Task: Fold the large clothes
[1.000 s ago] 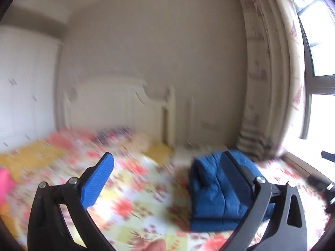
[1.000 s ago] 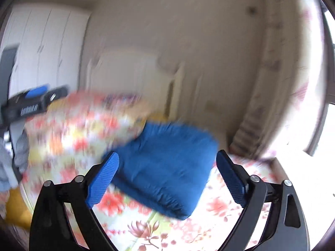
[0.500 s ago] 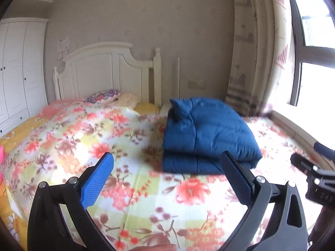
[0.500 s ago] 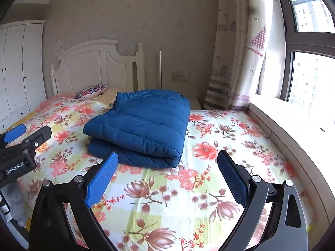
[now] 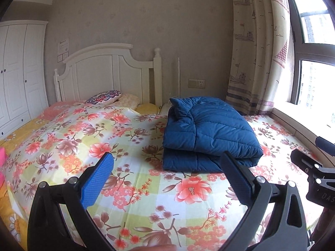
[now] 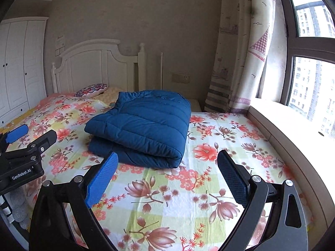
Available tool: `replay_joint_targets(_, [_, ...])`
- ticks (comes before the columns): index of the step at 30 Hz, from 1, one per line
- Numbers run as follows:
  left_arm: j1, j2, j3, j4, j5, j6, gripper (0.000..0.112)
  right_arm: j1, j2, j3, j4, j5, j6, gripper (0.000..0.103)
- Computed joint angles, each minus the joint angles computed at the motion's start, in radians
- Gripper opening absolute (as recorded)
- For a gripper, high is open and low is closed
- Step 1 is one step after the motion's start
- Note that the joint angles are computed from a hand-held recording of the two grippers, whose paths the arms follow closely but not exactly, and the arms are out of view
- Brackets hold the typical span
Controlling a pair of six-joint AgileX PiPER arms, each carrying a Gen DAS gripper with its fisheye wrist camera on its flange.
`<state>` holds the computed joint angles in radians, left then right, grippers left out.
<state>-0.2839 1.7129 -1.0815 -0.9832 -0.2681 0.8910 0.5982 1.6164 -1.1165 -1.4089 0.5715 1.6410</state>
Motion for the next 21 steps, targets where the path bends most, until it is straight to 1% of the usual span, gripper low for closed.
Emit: replay_joint_targets(21, [-0.005,-0.027,0.014,0.012,-0.011,-0.003,0.101,0.016,-0.008,-0.002,0.008,0.008,-0.009,0.091])
